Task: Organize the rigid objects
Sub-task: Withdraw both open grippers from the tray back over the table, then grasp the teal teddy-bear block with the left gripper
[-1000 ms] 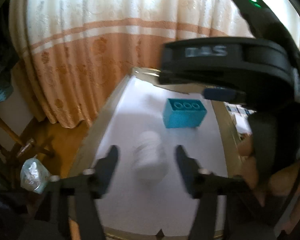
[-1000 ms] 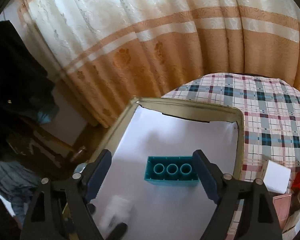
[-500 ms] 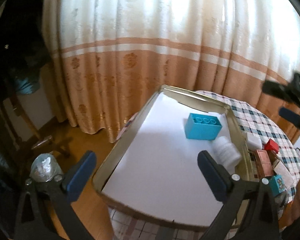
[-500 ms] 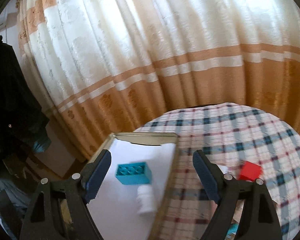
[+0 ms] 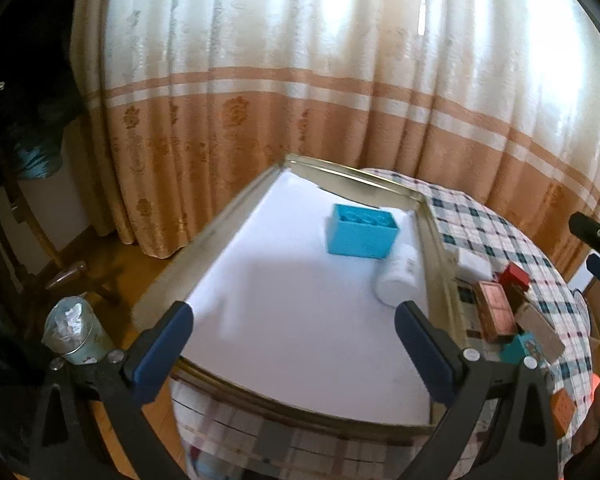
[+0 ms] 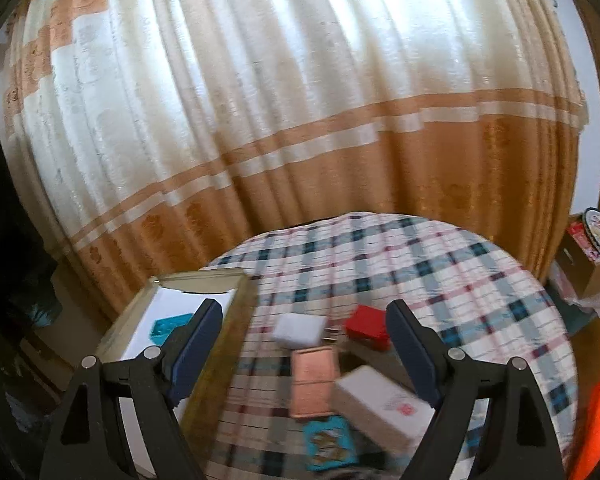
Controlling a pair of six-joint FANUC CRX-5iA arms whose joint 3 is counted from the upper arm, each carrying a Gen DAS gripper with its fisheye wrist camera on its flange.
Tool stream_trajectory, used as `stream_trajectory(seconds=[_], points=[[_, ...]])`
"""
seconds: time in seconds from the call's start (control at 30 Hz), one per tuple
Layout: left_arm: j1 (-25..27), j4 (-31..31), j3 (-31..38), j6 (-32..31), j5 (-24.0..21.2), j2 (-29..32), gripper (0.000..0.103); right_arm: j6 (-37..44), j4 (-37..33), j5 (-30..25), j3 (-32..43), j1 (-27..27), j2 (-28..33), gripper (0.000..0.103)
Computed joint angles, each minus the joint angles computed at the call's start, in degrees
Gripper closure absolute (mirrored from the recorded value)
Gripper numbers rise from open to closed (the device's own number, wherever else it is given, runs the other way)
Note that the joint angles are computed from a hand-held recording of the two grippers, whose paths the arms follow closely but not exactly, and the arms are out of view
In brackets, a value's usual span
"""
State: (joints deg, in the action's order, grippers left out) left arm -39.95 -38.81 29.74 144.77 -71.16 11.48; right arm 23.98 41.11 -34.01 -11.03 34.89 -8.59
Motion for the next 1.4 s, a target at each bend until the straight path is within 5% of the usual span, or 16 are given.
stream_trajectory(seconds=[0.63, 0.93, 1.2, 1.4], points=[[-3.4, 4.1, 6.8, -12.1, 3.3, 4.9, 0.001, 0.1, 0.9, -4.2, -7.1, -4.5, -5.0, 0.017], [-3.3, 12.8, 13.8, -20.9, 5.2, 10.5, 0.001, -0.5, 1.3, -4.4, -8.9, -5.7, -7.0, 0.017], [-2.9, 19.4, 23.9, -24.9, -0.8, 18.5, 0.011, -2.8, 2.6, -3.9, -11.1, -7.4, -9.1, 0.017], [-1.2, 25.5, 29.9, -25.1, -5.1, 23.9, 0.039, -2.6, 0.9, -3.5, -11.5, -8.2, -9.8, 0.017]])
